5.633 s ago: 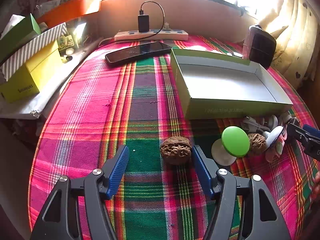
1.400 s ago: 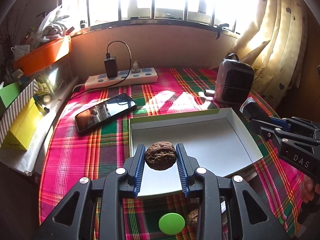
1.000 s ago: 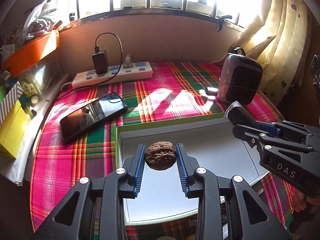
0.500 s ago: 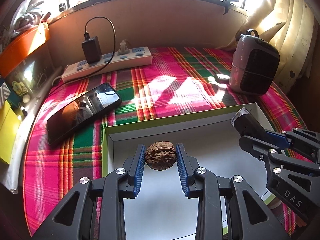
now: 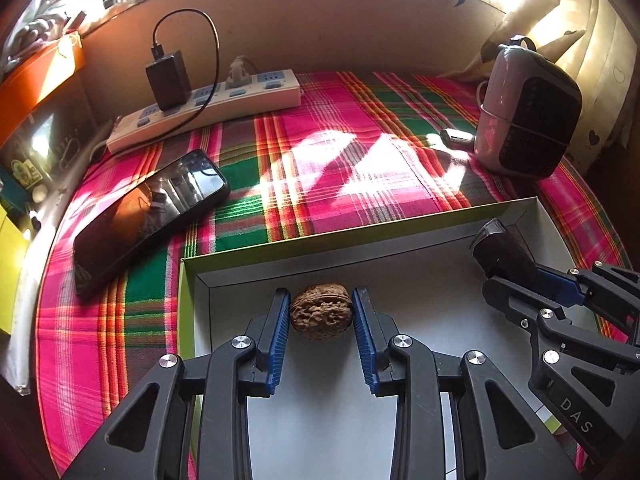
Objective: Organize objects
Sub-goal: 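Carry the walnut in left tool while right tool carries the black device into the box, then open left tool to drop the walnut while right tool releases the black device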
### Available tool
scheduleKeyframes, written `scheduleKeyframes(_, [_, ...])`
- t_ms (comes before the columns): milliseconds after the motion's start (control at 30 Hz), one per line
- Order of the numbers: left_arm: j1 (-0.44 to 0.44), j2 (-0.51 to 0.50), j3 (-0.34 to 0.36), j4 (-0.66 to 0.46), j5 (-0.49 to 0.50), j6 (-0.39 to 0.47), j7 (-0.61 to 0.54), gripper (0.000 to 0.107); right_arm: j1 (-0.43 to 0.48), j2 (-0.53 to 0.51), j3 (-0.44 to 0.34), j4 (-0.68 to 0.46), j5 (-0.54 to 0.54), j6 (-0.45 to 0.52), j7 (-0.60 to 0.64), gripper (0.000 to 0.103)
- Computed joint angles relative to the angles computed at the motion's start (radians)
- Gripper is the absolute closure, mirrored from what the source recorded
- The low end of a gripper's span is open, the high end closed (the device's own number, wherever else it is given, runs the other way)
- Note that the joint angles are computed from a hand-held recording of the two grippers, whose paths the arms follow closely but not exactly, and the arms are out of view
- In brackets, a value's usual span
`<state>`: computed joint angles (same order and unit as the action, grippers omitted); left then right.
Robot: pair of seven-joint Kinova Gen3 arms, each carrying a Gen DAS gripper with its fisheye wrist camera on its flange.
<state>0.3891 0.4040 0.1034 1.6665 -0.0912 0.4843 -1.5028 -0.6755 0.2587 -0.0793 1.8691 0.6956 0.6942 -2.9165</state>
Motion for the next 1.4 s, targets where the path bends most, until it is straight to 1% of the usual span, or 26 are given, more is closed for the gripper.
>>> scheduleKeyframes(67, [0.008, 0.008, -0.006, -0.012, -0.007, 0.019, 0.005, 0.078, 0.001, 0.002, 0.000, 0.000, -0.001, 0.002, 0.001, 0.079])
scheduleKeyframes(200, [0.008, 0.012, -0.007, -0.018, -0.009, 0.022, 0.005, 0.078, 0.008, 0.010, -0.001, -0.007, -0.018, 0.002, 0.018, 0.079])
scheduleKeyframes(667, [0.011, 0.016, -0.008, -0.029, -0.021, 0.032, 0.006, 0.077, 0.001, 0.013, 0.004, -0.010, -0.017, 0.010, 0.015, 0.079])
scheduleKeyframes(767, [0.029, 0.017, -0.025, -0.032, -0.033, 0.038, 0.033, 0.072, 0.001, 0.010, 0.007, -0.006, -0.015, 0.007, 0.010, 0.078])
scheduleKeyframes(800, [0.031, 0.017, -0.028, -0.034, -0.037, 0.040, 0.040, 0.070, 0.000, 0.010, 0.007, -0.006, -0.013, 0.009, 0.007, 0.076])
scheduleKeyframes(933, [0.025, 0.016, -0.024, -0.036, -0.039, 0.052, 0.051, 0.064, -0.008, 0.003, 0.008, 0.003, 0.004, 0.007, -0.020, 0.062])
scheduleKeyframes(1067, [0.026, 0.010, -0.024, -0.027, -0.045, 0.054, 0.062, 0.062, -0.014, -0.006, 0.003, 0.010, 0.021, 0.013, -0.047, 0.059])
scheduleKeyframes(1133, [0.009, 0.001, -0.006, -0.015, -0.029, 0.047, 0.047, 0.062, -0.018, -0.012, -0.001, 0.014, 0.029, 0.017, -0.062, 0.056])
scheduleKeyframes(1200, [0.013, -0.011, -0.008, 0.000, -0.030, 0.035, 0.047, 0.062, -0.024, -0.022, -0.005, 0.023, 0.045, 0.016, -0.085, 0.054])
scheduleKeyframes(1333, [0.013, -0.047, -0.008, 0.042, -0.028, 0.001, 0.052, 0.062, -0.037, -0.041, -0.020, 0.037, 0.078, 0.033, -0.134, 0.053])
scheduleKeyframes(1400, [0.003, -0.064, -0.002, 0.055, -0.016, -0.001, 0.053, 0.062, -0.042, -0.051, -0.030, 0.047, 0.093, 0.039, -0.161, 0.053])
